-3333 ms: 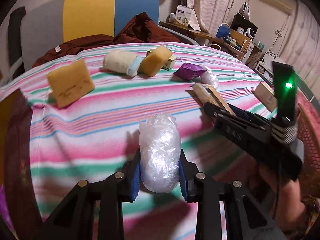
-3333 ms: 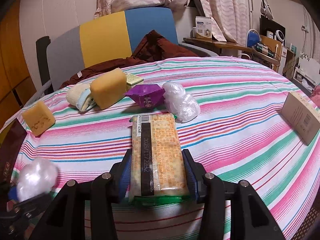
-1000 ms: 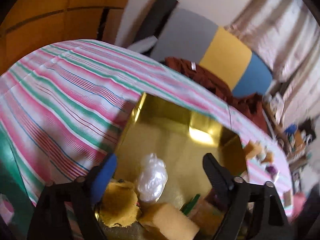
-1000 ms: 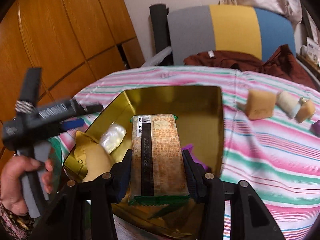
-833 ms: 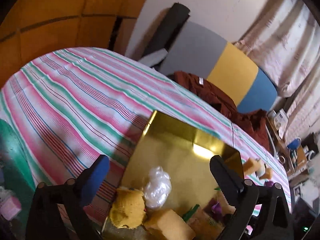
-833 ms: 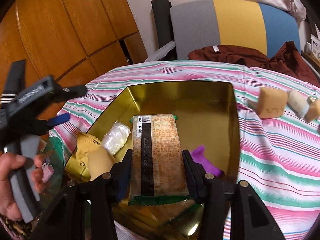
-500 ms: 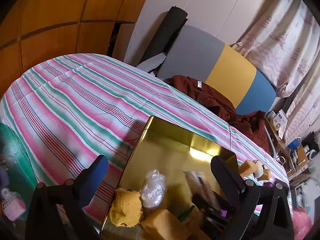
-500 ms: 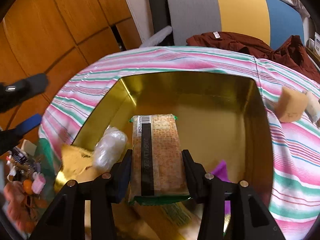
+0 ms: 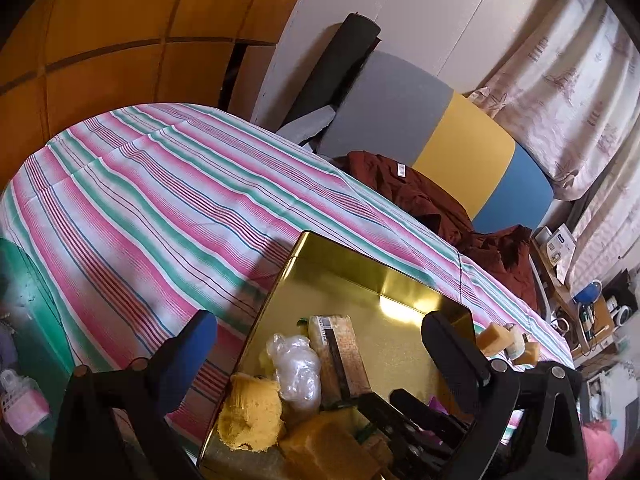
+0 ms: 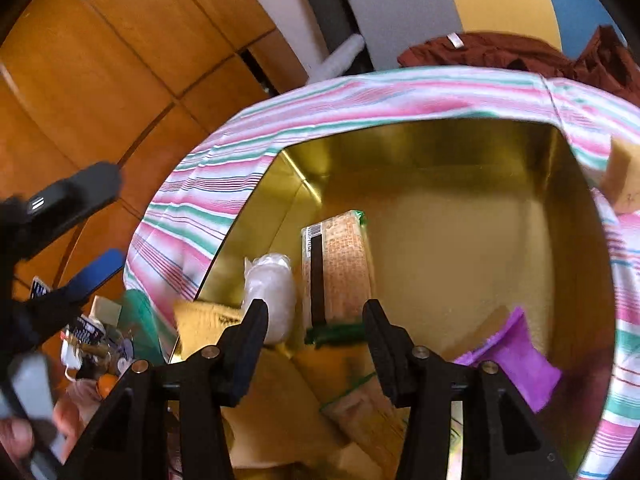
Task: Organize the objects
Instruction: 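Lower the cracker package into the gold tray and open the right gripper, then reach the right gripper to the second clear plastic bag and grasp it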
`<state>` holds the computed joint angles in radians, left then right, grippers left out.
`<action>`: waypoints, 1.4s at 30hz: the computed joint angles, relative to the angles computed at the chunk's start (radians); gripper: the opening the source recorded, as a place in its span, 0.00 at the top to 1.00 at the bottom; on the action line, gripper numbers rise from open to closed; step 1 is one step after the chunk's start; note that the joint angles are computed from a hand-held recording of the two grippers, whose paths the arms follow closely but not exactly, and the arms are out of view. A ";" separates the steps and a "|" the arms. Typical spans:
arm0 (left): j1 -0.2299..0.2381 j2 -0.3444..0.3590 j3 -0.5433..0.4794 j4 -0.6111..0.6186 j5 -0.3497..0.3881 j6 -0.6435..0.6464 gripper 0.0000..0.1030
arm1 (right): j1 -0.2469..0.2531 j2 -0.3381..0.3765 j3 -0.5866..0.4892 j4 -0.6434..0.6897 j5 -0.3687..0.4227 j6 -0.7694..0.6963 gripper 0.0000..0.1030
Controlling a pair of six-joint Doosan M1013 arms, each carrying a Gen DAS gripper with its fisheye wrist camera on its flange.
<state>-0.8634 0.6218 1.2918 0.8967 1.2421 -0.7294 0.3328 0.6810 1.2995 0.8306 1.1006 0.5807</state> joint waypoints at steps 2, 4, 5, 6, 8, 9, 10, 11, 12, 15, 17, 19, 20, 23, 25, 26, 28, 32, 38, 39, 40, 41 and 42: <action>-0.001 0.004 -0.007 -0.002 0.005 0.006 0.00 | -0.006 -0.016 0.019 0.006 -0.022 -0.044 0.52; 0.000 0.009 -0.014 -0.005 0.001 0.015 0.00 | -0.010 -0.031 0.037 0.011 -0.052 -0.085 0.52; 0.000 0.011 -0.016 -0.006 -0.003 0.017 0.00 | -0.015 -0.040 0.047 0.015 -0.064 -0.108 0.52; 0.000 0.014 -0.020 -0.007 -0.005 0.021 0.00 | -0.020 -0.045 0.052 0.016 -0.073 -0.121 0.52; 0.001 0.021 -0.030 -0.013 -0.013 0.028 0.00 | -0.032 -0.055 0.060 0.030 -0.085 -0.145 0.52; 0.001 0.024 -0.034 -0.013 -0.027 0.032 0.00 | -0.038 -0.060 0.062 0.034 -0.089 -0.151 0.52; 0.001 0.026 -0.037 -0.016 -0.037 0.036 0.00 | -0.046 -0.066 0.067 0.039 -0.100 -0.157 0.52; 0.001 0.028 -0.040 -0.015 -0.052 0.038 0.00 | -0.052 -0.069 0.069 0.043 -0.107 -0.162 0.52; 0.001 0.029 -0.041 -0.010 -0.073 0.037 0.00 | -0.059 -0.072 0.071 0.046 -0.116 -0.168 0.52; 0.000 0.042 -0.061 0.004 -0.121 0.059 0.00 | -0.085 -0.096 0.104 0.090 -0.201 -0.225 0.52; -0.002 0.052 -0.079 0.012 -0.147 0.087 0.00 | -0.101 -0.112 0.134 0.132 -0.300 -0.274 0.52; -0.003 0.067 -0.104 0.010 -0.168 0.133 0.00 | -0.119 -0.114 0.141 0.149 -0.354 -0.278 0.52; -0.004 0.077 -0.120 0.005 -0.180 0.164 0.00 | -0.134 -0.109 0.139 0.149 -0.377 -0.258 0.52; -0.005 0.104 -0.168 -0.017 -0.201 0.247 0.00 | -0.160 -0.085 0.112 0.076 -0.401 -0.146 0.52; -0.007 0.124 -0.200 -0.027 -0.229 0.303 0.00 | -0.177 -0.064 0.096 0.012 -0.422 -0.070 0.52; -0.007 0.131 -0.212 -0.030 -0.239 0.324 0.00 | -0.184 -0.059 0.091 -0.010 -0.427 -0.048 0.52; -0.011 0.150 -0.242 -0.040 -0.265 0.381 0.00 | -0.203 -0.043 0.080 -0.067 -0.446 0.009 0.52; -0.016 0.192 -0.312 -0.077 -0.302 0.494 0.00 | -0.234 -0.014 0.059 -0.144 -0.531 0.097 0.52; -0.021 0.244 -0.396 -0.133 -0.360 0.562 0.00 | -0.270 0.052 -0.060 -0.277 -0.602 0.319 0.52; -0.021 0.255 -0.415 -0.147 -0.362 0.584 0.00 | -0.273 0.066 -0.087 -0.302 -0.593 0.350 0.52; -0.021 0.264 -0.433 -0.161 -0.359 0.609 0.00 | -0.272 0.083 -0.120 -0.337 -0.584 0.388 0.52; -0.021 0.276 -0.454 -0.174 -0.351 0.634 0.00 | -0.272 0.101 -0.153 -0.380 -0.577 0.427 0.52; -0.022 0.288 -0.476 -0.189 -0.344 0.660 0.00 | -0.273 0.114 -0.179 -0.410 -0.572 0.453 0.52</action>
